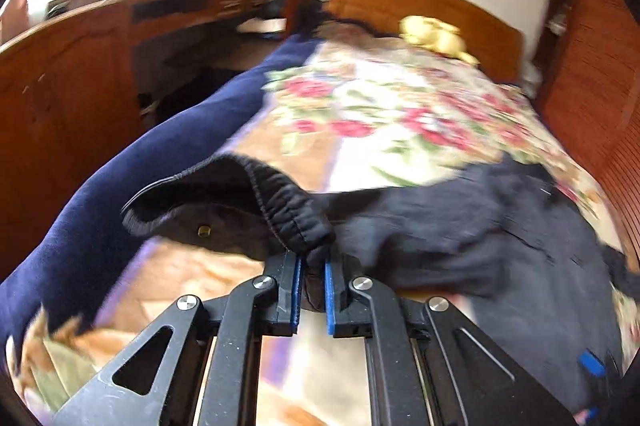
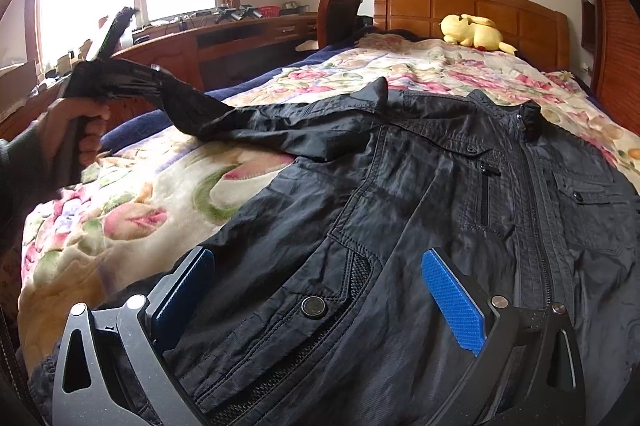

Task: Fold large clothes
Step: 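Carry the held sleeve across the jacket body with the left gripper and release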

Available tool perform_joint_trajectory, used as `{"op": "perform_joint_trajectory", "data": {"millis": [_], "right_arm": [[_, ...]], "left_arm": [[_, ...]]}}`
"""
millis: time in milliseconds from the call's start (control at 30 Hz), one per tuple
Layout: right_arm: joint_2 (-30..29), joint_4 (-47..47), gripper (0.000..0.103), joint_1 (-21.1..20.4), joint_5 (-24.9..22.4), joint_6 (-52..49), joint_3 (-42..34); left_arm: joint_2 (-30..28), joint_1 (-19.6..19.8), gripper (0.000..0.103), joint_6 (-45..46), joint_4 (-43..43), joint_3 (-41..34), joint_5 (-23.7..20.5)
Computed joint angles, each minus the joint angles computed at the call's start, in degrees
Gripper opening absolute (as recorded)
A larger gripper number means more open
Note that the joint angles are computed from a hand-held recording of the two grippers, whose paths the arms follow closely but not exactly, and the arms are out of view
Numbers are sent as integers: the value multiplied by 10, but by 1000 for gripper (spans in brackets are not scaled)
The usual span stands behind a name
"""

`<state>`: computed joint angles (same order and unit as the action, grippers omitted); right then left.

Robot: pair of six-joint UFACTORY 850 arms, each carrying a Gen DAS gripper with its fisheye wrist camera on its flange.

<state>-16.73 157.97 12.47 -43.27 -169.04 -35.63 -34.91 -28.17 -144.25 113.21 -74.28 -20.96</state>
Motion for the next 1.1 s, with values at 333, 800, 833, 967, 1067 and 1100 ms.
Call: {"op": "perform_joint_trajectory", "data": {"millis": [333, 800, 833, 967, 1067, 1100], "right_arm": [[126, 48, 103, -61, 14, -30, 109], [413, 57, 103, -126, 117, -34, 266], [429, 44, 103, -132, 124, -24, 271], [495, -10, 103, -153, 144, 16, 295], [487, -19, 103, -151, 138, 21, 293], [483, -25, 103, -151, 135, 25, 293]], "left_arm": [[27, -107, 9, 112, -37, -22, 7], [34, -211, 22, 401, -286, -74, -10], [42, -215, 23, 402, -289, -63, -2], [73, -228, 34, 345, -238, -10, 28], [89, -243, 38, 290, -188, 26, 12], [96, -244, 40, 245, -151, 43, 15]]}}
